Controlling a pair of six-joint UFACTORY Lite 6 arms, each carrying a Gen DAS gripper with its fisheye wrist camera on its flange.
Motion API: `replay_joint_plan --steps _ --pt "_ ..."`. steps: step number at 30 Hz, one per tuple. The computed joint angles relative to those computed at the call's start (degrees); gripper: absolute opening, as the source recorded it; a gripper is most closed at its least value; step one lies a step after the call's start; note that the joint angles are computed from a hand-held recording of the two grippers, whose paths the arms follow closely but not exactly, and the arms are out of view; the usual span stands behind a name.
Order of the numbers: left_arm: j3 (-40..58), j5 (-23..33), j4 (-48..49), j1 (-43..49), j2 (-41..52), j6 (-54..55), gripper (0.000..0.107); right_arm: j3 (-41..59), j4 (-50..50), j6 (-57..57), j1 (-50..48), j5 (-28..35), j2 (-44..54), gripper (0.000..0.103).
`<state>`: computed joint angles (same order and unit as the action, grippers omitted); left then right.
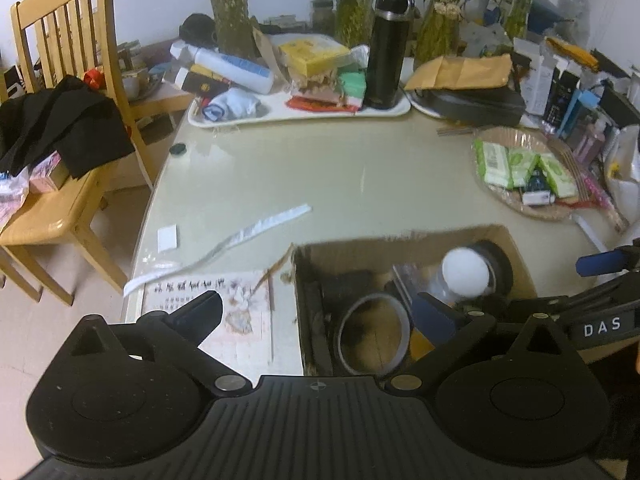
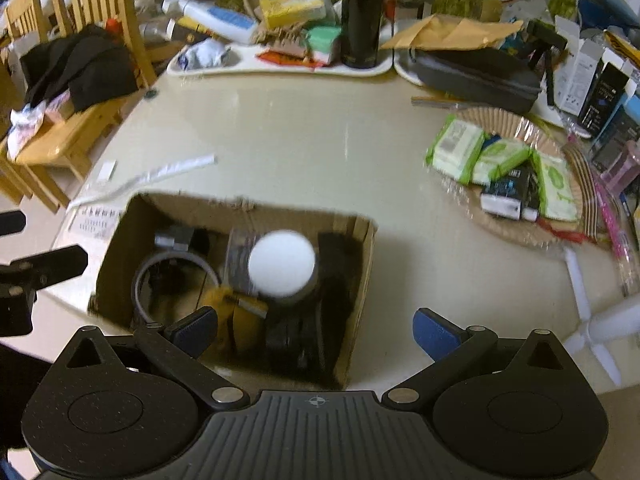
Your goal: Organize rigid objects
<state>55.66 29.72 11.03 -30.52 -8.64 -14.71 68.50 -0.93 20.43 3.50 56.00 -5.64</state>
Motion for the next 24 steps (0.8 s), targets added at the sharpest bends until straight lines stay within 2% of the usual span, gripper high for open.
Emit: replay_joint_plan --steps 9,24 --pt "-4.2 7.1 -0.4 -3.2 -2.1 0.2 0.103 -4.4 2.2 0.5 3.0 3.2 -2.8 0.103" --pt "-4.7 8.6 -0.8 -4.3 -1.7 0.7 0.103 -4.0 2.6 -0.4 3.4 4.6 -1.1 0.103"
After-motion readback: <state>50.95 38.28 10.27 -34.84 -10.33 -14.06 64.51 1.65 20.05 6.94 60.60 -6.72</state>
